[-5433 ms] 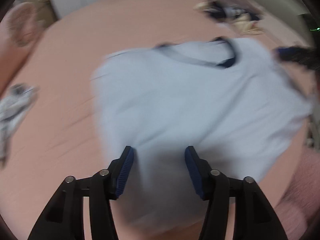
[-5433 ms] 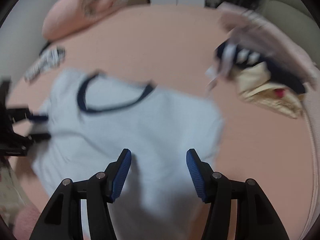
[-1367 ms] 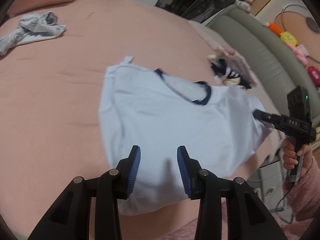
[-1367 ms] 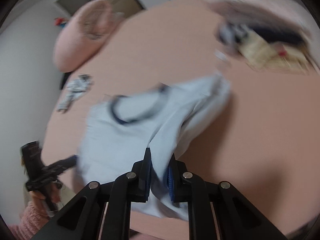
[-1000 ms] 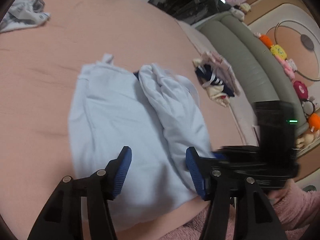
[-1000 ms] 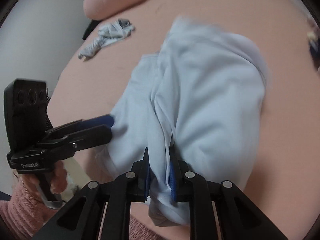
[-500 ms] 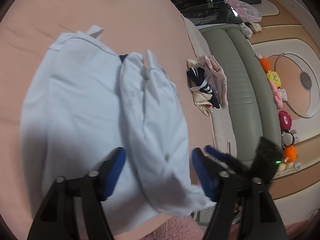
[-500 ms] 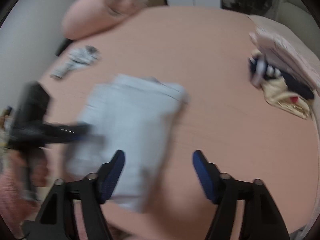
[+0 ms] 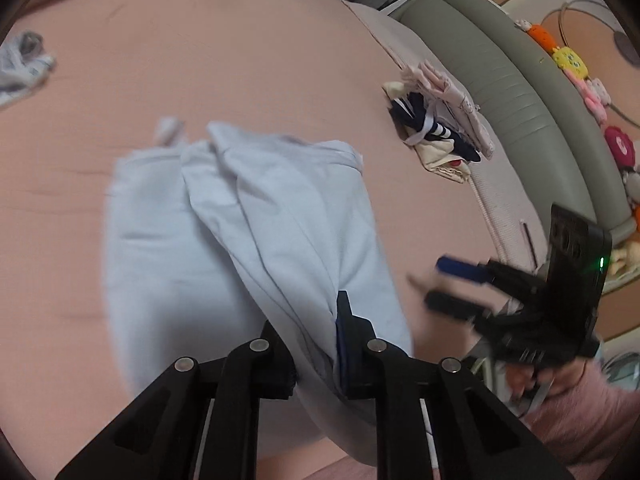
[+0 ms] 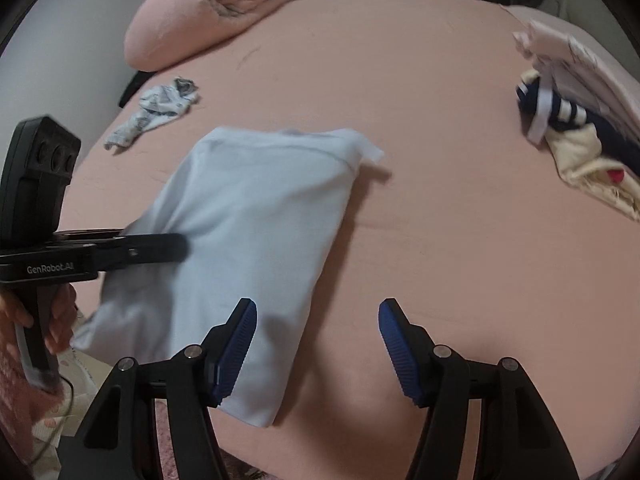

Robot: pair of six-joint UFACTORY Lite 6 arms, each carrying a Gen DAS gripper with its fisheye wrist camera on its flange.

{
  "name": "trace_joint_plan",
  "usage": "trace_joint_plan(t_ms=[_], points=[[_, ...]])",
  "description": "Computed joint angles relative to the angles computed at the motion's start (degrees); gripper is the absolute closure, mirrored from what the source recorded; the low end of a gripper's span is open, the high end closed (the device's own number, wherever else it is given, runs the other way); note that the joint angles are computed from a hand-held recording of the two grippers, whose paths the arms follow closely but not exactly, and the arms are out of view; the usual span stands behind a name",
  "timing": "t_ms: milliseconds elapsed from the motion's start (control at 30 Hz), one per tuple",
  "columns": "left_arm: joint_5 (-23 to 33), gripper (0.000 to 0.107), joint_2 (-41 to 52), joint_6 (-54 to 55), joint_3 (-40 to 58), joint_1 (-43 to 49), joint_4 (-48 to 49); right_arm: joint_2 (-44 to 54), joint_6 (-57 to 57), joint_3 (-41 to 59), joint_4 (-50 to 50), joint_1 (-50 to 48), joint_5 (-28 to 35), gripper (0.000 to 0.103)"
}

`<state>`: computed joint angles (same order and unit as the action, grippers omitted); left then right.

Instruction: Fold clothes

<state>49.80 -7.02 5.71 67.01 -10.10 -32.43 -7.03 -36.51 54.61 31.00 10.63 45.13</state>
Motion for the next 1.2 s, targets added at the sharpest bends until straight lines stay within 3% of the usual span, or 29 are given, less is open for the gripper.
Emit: trace_joint_plan(t_ms=[100, 167, 200, 233, 267, 367, 433, 567, 600, 700, 900, 967, 1033, 1100, 1200], points=[[0.22, 0.094, -2.85, -1.75, 0.51, -0.56, 7.35, 0.38, -0.04, 2.10, 0.98, 3.20, -1.11, 0.040], [0.76, 0.090, -1.76, 4.06, -2.04, 1.57, 4.70, 1.41, 0.32, 3.06, 0.84, 6.33, -2.22, 0.040], [1.43, 0.087, 0.03, 8.06, -4.00, 3.48, 2.30, 2.51, 0.07, 3.12, 1.07, 8.00, -2.70, 0.040], [1.98, 0.075, 1.40, 11.15, -5.57, 5.56, -0.06, 4.28, 0.41, 3.10, 0.62, 9.77, -3.14, 0.040], [2.50, 0.073, 2.35, 13.58, -6.88, 7.80, -2.49, 7.10, 2.39, 3.53, -1.21, 11.92, -3.57, 0.040], [2.67, 0.073, 0.33, 17.11, -9.51, 13.31, -6.33, 11.61, 7.34, 3.03, -5.84, 14.25, -2.43, 0.040], [1.52, 0.073, -1.33, 17.78, -9.70, 15.79, -7.40, 8.05, 4.96, 0.35, -3.97, 12.79, -3.18, 0.040], [4.25, 0.073, 9.15, 20.09, -4.87, 17.64, -11.71, 7.39, 3.02, -0.03, -2.87, 11.46, -3.15, 0.040], [3.48, 0.074, 9.95, 19.43, -4.53, 16.45, -10.39, 8.07, 3.56, 0.63, -3.13, 11.62, -3.35, 0.040], [2.03, 0.099, 7.38, 18.90, -4.26, 15.25, -7.85, 7.57, 3.62, 2.78, -2.35, 10.39, -3.16, 0.040], [2.96, 0.101, 6.44, 15.54, 0.25, 14.26, 1.92, 12.25, 6.81, 11.50, -5.02, 9.15, -4.42, 0.040], [4.77, 0.096, 10.72, 15.50, 0.74, 13.04, 3.79, 14.12, 6.37, 13.05, -4.30, 8.80, -4.96, 0.040], [3.31, 0.081, 9.89, 12.53, 0.63, 12.45, 6.43, 16.94, 7.71, 14.68, -5.79, 9.60, -6.08, 0.040], [1.65, 0.066, 7.64, 10.12, 0.22, 12.85, 8.37, 23.46, 15.01, 17.10, -14.58, 13.84, -8.43, 0.040], [-2.02, 0.064, 1.99, 6.63, -0.96, 12.18, 13.05, 24.42, 15.75, 18.18, -13.65, 13.93, -8.59, 0.040]])
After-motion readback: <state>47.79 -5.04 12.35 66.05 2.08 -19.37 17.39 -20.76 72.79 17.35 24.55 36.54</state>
